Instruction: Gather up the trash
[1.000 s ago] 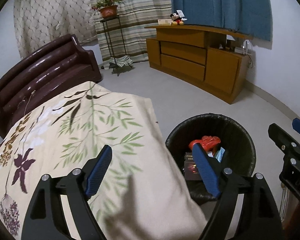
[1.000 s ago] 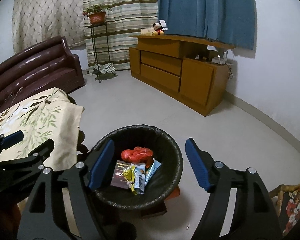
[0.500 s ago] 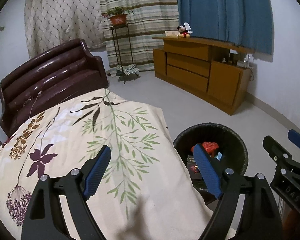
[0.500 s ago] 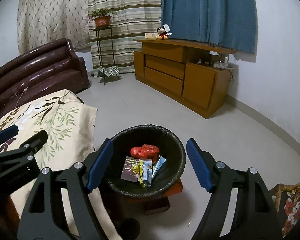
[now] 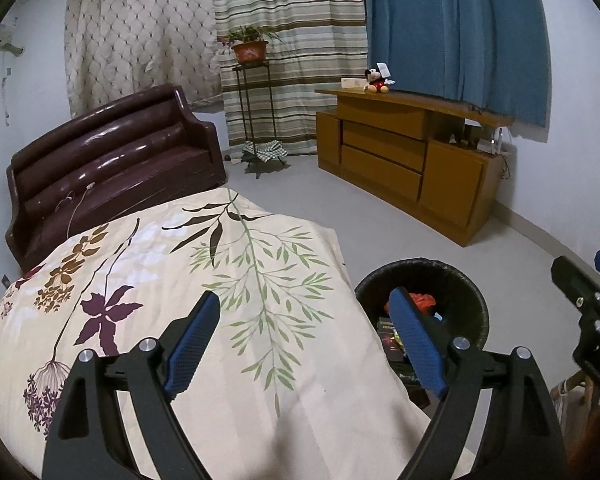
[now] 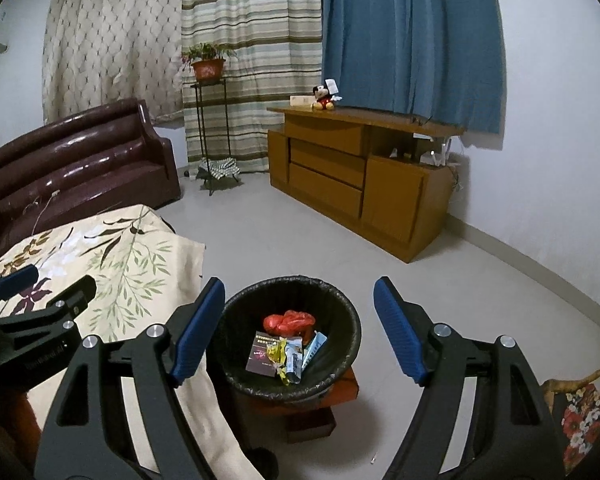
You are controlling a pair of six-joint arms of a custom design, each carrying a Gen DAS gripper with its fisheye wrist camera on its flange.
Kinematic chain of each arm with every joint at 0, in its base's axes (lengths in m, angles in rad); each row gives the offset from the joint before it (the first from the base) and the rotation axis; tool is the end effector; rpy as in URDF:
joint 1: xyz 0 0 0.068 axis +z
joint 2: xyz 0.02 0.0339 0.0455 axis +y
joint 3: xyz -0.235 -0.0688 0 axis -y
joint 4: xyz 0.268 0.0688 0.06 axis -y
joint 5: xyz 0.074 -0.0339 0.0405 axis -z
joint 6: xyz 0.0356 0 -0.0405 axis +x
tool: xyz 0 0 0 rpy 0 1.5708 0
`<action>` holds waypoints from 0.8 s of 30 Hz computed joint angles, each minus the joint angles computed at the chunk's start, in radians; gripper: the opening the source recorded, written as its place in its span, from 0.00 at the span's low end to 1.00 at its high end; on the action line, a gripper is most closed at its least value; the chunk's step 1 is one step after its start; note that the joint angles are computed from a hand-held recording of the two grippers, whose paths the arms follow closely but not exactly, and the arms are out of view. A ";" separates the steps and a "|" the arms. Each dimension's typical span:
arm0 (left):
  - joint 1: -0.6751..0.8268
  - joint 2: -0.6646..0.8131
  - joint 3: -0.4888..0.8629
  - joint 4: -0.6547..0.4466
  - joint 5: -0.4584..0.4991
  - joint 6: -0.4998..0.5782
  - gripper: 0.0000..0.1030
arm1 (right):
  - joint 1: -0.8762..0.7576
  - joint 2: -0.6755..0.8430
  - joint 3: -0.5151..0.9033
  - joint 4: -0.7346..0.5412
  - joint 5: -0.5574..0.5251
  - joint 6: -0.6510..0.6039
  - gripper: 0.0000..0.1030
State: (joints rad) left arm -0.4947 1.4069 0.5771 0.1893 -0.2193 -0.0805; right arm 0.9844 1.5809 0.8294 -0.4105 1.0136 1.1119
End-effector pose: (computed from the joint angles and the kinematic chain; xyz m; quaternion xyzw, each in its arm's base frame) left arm 0.2625 -0.1328 0.1231 0.1346 0.8795 -0.0327 0.4553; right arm 0.1890 0.2299 0.1242 0.1529 0.8481 -0.0835 0.5004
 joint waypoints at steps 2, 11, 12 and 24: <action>0.002 -0.006 -0.005 0.004 0.000 -0.001 0.81 | 0.002 -0.005 -0.001 -0.005 0.005 0.004 0.73; 0.002 -0.028 -0.021 0.006 0.002 0.005 0.81 | 0.001 -0.002 -0.002 -0.002 0.003 0.005 0.73; 0.002 -0.030 -0.021 0.007 0.003 0.005 0.81 | 0.001 -0.003 -0.003 -0.001 0.002 0.004 0.73; 0.003 -0.028 -0.022 0.008 0.003 0.004 0.81 | -0.001 -0.003 -0.004 0.001 0.003 0.001 0.73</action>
State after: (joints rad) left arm -0.4915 1.3785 0.5552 0.1977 -0.2161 -0.0767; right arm 0.9836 1.5776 0.8257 -0.4095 1.0165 1.1132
